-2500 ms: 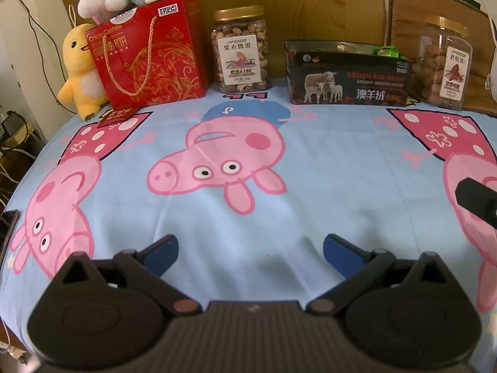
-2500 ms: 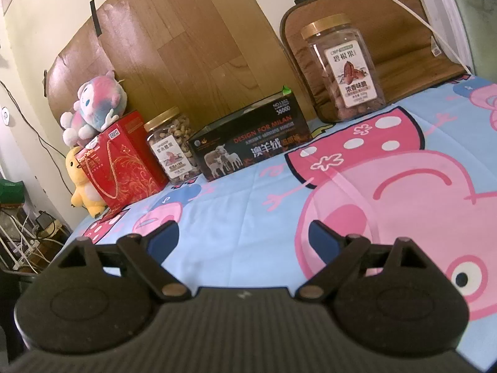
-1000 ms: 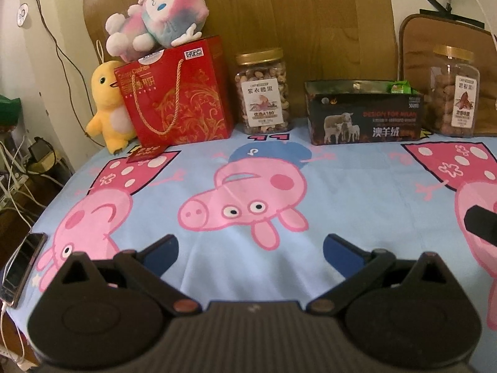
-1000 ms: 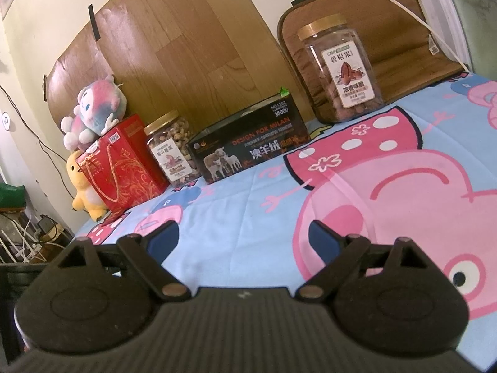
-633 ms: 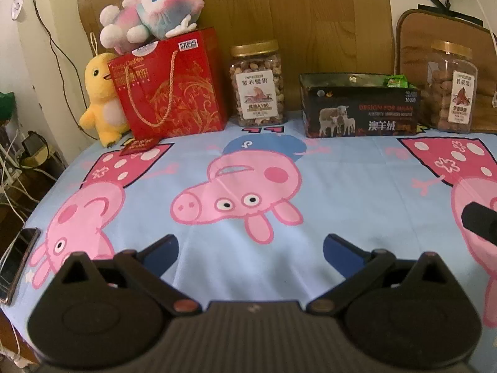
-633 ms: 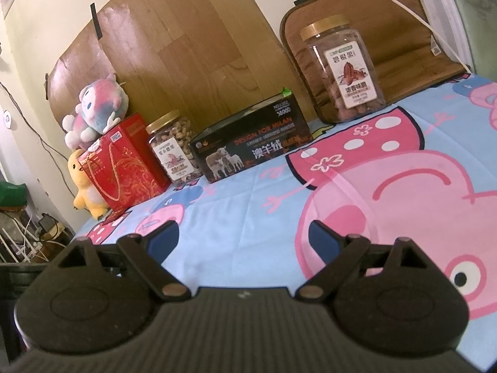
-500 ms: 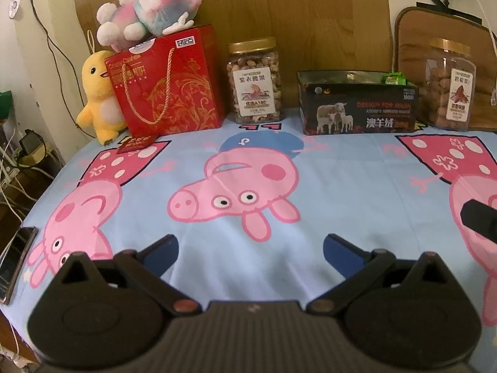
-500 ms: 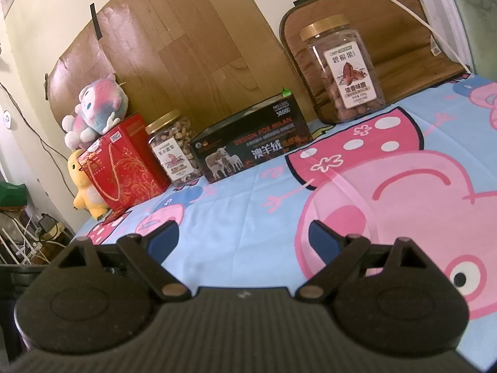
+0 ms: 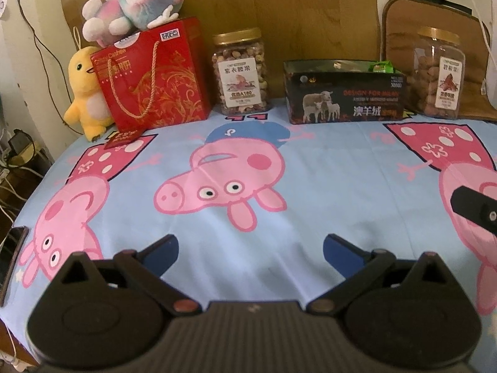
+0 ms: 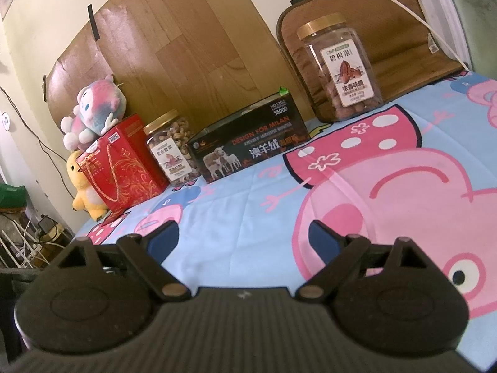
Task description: Organize snacks
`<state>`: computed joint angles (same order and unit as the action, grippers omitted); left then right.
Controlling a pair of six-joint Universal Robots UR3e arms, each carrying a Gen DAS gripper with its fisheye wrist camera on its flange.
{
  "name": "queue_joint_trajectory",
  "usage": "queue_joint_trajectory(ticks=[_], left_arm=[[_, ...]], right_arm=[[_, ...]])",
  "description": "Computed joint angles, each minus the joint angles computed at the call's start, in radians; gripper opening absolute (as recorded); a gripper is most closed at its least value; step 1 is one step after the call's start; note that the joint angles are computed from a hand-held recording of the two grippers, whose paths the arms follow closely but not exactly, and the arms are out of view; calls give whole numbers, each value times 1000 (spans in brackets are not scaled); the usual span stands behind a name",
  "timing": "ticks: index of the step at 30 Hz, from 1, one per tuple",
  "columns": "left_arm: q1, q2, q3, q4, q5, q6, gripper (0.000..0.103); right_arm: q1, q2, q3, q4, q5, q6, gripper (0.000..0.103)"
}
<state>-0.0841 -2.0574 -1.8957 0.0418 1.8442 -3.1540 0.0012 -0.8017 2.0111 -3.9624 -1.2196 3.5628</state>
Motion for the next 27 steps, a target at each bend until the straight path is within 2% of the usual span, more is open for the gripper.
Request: queue_joint_trajectory(ticks=[27], left_arm=[[-1, 9, -10, -19, -18, -2, 103]], right_arm=[[4, 2, 10, -23, -5, 5, 92]])
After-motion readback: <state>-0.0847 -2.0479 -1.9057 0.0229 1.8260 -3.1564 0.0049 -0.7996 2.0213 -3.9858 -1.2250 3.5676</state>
